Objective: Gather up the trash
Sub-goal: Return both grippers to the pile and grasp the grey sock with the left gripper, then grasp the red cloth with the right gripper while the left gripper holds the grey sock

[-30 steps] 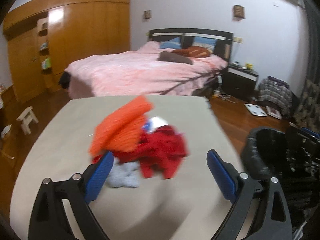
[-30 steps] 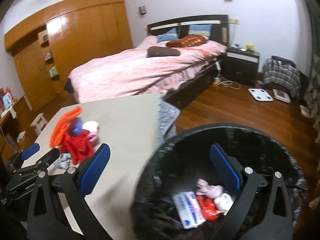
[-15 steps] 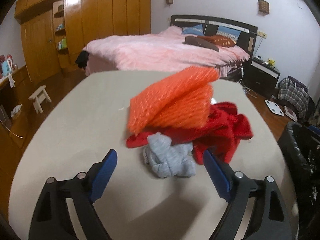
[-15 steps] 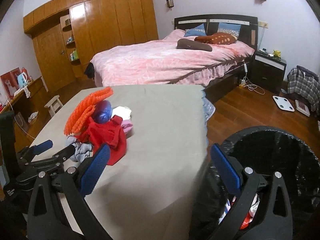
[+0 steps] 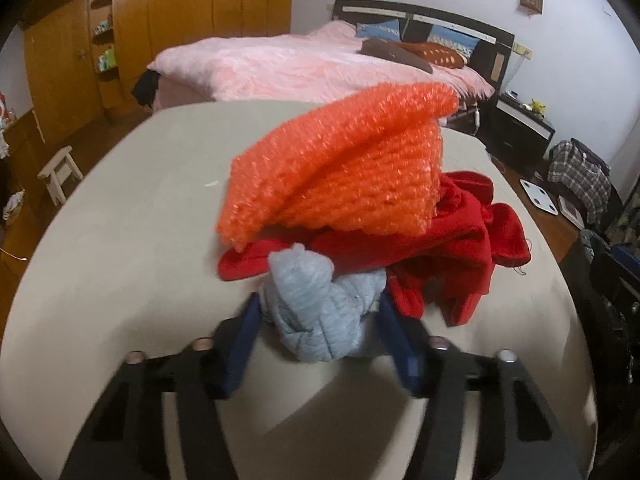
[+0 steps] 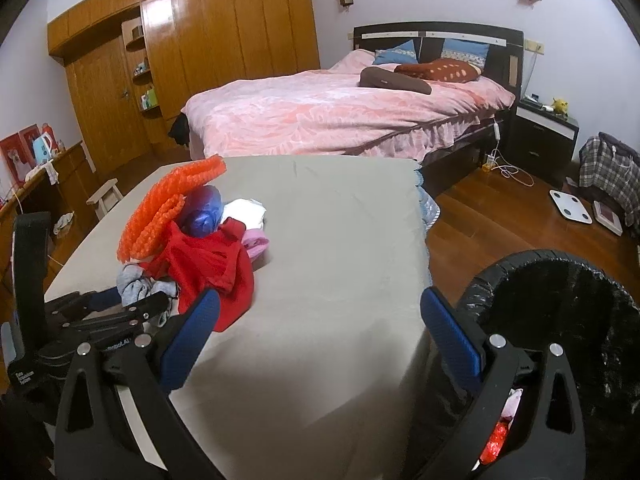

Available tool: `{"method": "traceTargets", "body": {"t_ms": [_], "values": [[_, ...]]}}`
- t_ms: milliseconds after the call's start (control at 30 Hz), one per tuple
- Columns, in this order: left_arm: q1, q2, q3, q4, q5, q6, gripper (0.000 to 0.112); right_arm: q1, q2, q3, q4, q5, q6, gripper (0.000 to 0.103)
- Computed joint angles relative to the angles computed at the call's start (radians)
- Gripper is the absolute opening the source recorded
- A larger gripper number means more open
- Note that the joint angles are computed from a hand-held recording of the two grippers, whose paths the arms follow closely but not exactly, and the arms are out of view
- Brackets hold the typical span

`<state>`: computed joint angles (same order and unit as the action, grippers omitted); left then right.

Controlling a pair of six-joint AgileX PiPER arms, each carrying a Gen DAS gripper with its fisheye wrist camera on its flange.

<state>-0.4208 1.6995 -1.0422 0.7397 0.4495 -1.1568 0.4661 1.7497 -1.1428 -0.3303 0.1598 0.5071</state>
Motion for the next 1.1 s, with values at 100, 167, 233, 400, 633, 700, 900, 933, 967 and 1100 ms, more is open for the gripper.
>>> {"method": "traceTargets", "body": {"t_ms": [100, 167, 233, 400, 633, 700, 900, 933, 967, 1100], "values": [[-0.003, -0.007, 0.008, 0.027, -0.005, -0.023, 0.041, 0.004, 0.012, -0.009, -0.009, 0.003, 0.008, 0.097], [-0.006, -0.021, 0.024, 0.059, -0.011, -0.061, 0.039, 0.007, 0.014, -0.012, -0.002, 0.007, 0.003, 0.097], [-0.014, -0.030, 0.031, 0.081, -0.005, -0.090, 0.037, 0.008, 0.015, -0.015, 0.002, 0.009, -0.003, 0.097], [-0.045, -0.087, 0.071, 0.149, 0.020, -0.155, 0.037, 0.014, 0.014, -0.024, -0.010, 0.012, 0.009, 0.097], [-0.050, -0.178, 0.115, 0.150, 0.052, -0.149, 0.037, 0.046, 0.016, -0.053, -0.056, 0.021, 0.057, 0.097], [-0.045, -0.197, 0.122, 0.150, 0.060, -0.145, 0.037, 0.054, 0.021, -0.064, -0.050, 0.021, 0.046, 0.097], [-0.016, -0.241, 0.152, 0.179, 0.082, -0.171, 0.037, 0.090, 0.057, -0.118, -0.017, 0.042, 0.007, 0.097], [-0.010, -0.246, 0.156, 0.190, 0.086, -0.181, 0.037, 0.095, 0.062, -0.124, -0.026, 0.045, 0.014, 0.097], [-0.005, -0.250, 0.159, 0.199, 0.089, -0.186, 0.037, 0.101, 0.071, -0.134, -0.036, 0.049, 0.023, 0.097], [0.009, -0.257, 0.170, 0.243, 0.098, -0.217, 0.037, 0.116, 0.115, -0.183, -0.078, 0.069, 0.059, 0.097]]}}
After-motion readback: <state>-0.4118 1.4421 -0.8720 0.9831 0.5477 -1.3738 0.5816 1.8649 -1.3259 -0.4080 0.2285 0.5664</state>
